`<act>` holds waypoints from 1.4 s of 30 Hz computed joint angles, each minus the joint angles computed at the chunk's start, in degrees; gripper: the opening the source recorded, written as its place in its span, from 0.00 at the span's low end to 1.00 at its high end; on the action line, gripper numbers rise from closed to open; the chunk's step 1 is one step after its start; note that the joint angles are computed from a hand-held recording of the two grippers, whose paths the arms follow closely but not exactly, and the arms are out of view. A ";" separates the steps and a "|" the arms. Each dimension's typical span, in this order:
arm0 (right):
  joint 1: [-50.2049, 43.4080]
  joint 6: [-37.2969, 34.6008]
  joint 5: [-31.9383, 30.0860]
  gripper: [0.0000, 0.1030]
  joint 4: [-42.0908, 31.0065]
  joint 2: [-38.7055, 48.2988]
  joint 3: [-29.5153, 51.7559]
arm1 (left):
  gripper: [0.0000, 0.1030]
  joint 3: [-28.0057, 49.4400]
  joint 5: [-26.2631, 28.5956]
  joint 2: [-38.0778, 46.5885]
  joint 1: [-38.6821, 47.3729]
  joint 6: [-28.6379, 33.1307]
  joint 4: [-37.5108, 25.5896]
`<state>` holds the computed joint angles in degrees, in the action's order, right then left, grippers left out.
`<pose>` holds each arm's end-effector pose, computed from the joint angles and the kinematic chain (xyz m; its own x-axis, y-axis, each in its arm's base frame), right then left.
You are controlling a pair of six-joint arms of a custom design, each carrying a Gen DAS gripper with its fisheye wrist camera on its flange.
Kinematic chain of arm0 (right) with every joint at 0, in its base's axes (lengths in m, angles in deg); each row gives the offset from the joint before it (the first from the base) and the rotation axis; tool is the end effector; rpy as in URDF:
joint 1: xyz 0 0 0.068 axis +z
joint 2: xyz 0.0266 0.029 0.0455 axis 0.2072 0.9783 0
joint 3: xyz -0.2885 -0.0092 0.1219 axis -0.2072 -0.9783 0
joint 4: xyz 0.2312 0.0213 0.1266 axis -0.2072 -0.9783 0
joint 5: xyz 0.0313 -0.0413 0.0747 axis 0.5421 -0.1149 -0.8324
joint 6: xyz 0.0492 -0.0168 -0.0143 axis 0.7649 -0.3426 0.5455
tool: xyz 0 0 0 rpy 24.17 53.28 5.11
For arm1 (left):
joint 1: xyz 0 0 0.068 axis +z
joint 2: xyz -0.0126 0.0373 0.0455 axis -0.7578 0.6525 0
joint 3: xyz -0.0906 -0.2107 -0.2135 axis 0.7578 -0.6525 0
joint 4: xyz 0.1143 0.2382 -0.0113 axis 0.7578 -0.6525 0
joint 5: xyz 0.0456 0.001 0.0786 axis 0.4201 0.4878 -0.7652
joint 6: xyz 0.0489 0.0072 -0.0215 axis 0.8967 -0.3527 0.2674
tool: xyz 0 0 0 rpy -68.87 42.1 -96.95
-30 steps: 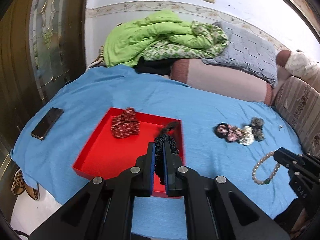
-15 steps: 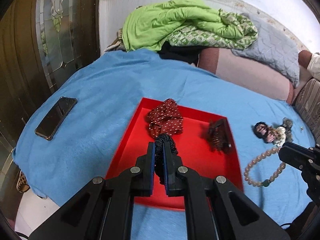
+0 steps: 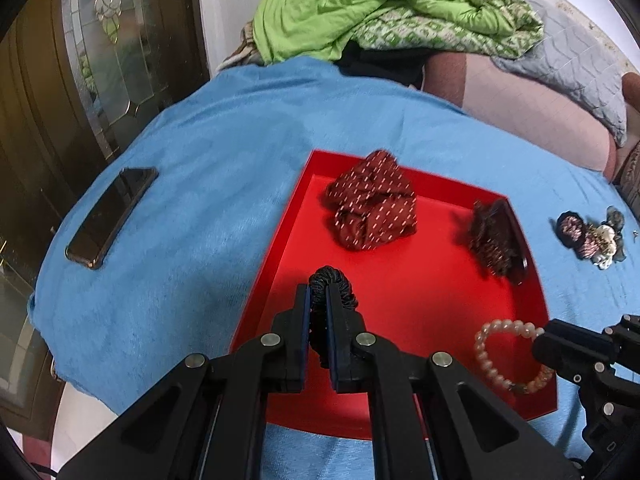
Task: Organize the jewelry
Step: 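Carry hair tie into the red tray and open left tool while right tool drops the bracelet there, then withdraw both open tools from the red tray back toward the pile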
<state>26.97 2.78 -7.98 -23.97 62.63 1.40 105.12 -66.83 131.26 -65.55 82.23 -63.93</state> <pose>0.2758 0.0725 0.1992 -0.7901 0.0218 -0.6126 -0.0589 0.9921 0.1111 0.2865 -0.0828 0.2124 -0.7403 0.1960 -0.6430 0.2512 0.9679 0.0058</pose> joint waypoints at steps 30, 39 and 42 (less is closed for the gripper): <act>4.40 1.77 -0.01 0.46 -1.39 -8.76 -5.93 | 0.46 -2.04 -2.53 -16.45 -1.19 -7.03 -10.08; -0.37 0.59 0.57 0.52 -5.87 -20.91 -11.29 | 0.46 -1.30 -7.43 -20.87 -10.41 -11.15 -14.54; -4.71 -0.68 -0.48 0.53 -8.35 -25.87 -13.39 | 0.47 -0.43 -10.00 -20.87 -15.41 -12.92 -15.71</act>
